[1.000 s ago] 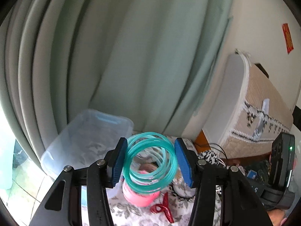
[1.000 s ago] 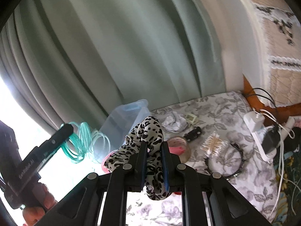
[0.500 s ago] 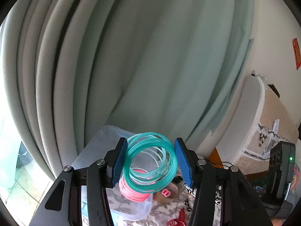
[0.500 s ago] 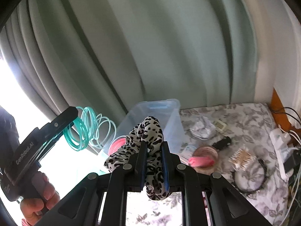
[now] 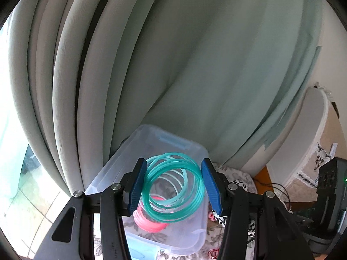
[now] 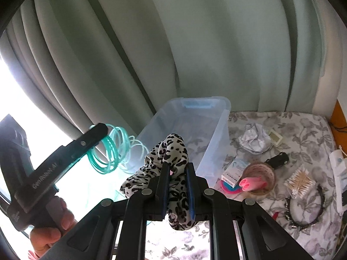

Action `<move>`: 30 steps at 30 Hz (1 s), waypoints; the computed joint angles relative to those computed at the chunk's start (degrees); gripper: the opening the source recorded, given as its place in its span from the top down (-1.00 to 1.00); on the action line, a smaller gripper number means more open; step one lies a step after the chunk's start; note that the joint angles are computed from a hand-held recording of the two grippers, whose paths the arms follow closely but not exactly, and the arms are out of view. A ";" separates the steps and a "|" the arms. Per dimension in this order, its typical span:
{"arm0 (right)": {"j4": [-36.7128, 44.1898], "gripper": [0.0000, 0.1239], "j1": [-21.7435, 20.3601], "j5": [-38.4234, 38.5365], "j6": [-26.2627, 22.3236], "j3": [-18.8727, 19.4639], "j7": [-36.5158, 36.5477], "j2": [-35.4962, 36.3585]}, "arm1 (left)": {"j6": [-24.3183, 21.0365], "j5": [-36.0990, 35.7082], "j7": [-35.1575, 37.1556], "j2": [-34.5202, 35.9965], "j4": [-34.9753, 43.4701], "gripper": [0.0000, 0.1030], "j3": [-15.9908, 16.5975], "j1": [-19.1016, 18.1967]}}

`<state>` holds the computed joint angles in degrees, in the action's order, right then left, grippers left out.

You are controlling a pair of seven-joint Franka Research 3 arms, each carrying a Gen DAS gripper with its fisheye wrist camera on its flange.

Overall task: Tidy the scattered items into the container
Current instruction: 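Carry the scrunchie with the right tool while the left tool carries the coils over the clear box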

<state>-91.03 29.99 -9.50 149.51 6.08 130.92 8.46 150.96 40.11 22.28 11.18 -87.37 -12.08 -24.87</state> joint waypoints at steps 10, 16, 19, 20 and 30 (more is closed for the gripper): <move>4.70 0.74 0.34 3.49 -2.76 -0.29 -3.37 4.67 | -0.47 -6.52 2.74 2.71 -0.95 -0.04 -0.17 1.04; 8.67 0.74 1.06 4.53 -4.91 -0.97 -5.63 8.09 | -1.21 -8.17 3.02 3.92 -1.06 -0.04 0.31 0.97; 10.38 0.74 1.44 4.80 -6.11 -1.29 -6.48 9.42 | -1.67 -8.71 3.04 4.40 -0.94 -0.04 0.47 0.94; 10.89 0.74 1.53 5.01 -6.50 -1.35 -6.77 9.81 | -1.82 -8.95 3.18 4.63 -0.74 -0.04 0.48 0.97; 15.68 0.74 1.85 7.25 -8.65 -1.90 -9.63 13.97 | -2.52 -10.53 3.97 5.29 -1.22 -0.04 0.67 1.27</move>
